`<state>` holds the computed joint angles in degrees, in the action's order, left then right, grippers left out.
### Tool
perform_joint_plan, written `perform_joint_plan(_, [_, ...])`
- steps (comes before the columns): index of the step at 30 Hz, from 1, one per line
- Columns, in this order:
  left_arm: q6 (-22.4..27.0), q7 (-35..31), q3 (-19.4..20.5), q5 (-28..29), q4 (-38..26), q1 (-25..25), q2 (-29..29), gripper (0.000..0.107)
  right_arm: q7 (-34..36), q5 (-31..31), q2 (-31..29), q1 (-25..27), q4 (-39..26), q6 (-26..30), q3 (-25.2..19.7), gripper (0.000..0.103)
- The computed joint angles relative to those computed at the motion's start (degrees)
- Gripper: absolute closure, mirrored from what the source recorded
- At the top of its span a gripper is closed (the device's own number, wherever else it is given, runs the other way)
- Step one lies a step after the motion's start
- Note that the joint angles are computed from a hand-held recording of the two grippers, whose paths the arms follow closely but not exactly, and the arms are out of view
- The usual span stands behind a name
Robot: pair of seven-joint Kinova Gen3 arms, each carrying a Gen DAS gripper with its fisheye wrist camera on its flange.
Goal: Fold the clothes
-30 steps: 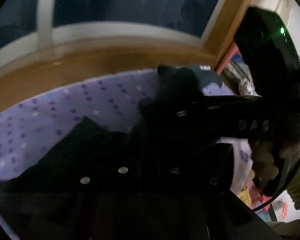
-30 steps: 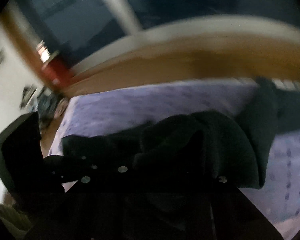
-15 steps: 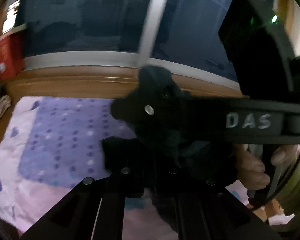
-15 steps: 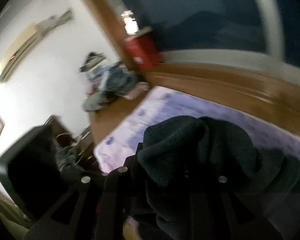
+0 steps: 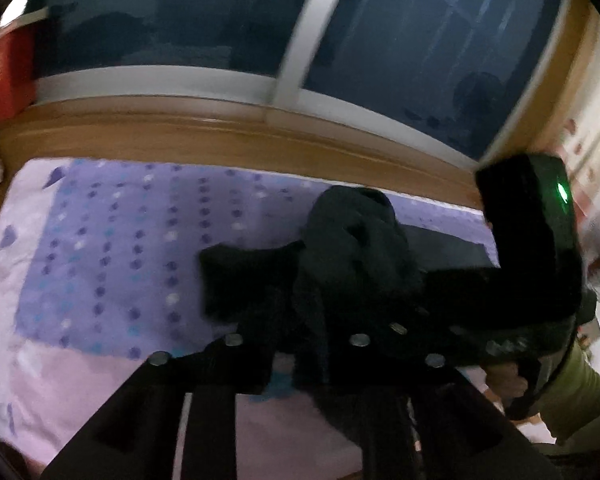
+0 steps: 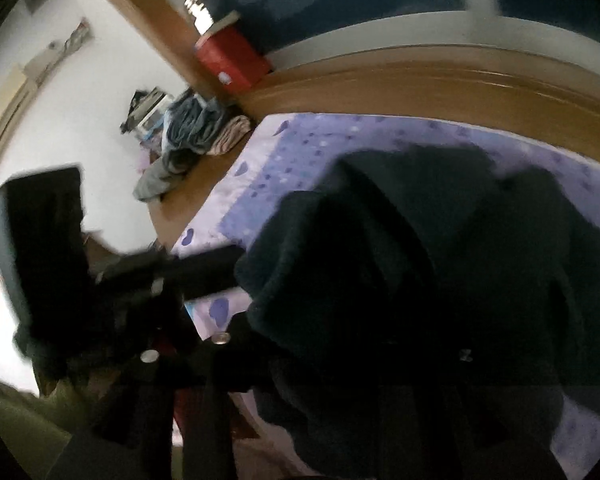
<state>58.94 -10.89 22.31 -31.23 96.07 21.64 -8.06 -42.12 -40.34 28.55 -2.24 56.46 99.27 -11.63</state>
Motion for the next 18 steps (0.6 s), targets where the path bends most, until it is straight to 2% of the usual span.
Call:
perform_joint_plan(2, [-3.08,-4.35,-1.72,1.68,-0.69,0.11,0.91,0.082,0.68,-1.59,-0.26,3.53,-0.85,1.44,0.61,0.052])
perform_joint_plan(3, [-4.0,-6.05,-2.38,2.73,-1.15,0.11,1.32,0.081,0.64,-2.65,-0.29,5.38,-1.52,2.06,0.93,0.039])
perform_joint_plan(5, [-6.57,-9.63,-4.0,5.6,-1.75,-0.02,2.16,0.081,0.69,-3.55,-0.01,8.44,-3.24,3.03,1.71,0.025])
perform_joint_plan(8, [-9.03,-13.51,-5.35,9.0,-3.31,-0.16,3.97,0.081,0.23,-3.25,1.19,13.03,-6.93,4.22,1.89,0.025])
perform_joint_plan(12, [-10.06,-16.09,-6.3,10.6,-5.43,0.33,5.52,0.081,-2.78,4.55,2.29,17.1,-10.51,0.41,0.44,0.025])
perform_joint_plan(14, [-9.97,-16.76,-6.58,10.83,-6.75,0.71,6.34,0.081,-1.5,6.9,1.83,15.77,-9.56,-4.25,4.3,0.025])
perform_joint_plan(18, [-7.82,-17.17,-7.01,10.39,-9.79,2.04,8.2,0.08,2.52,12.17,2.19,8.37,-6.91,-13.57,14.41,0.026])
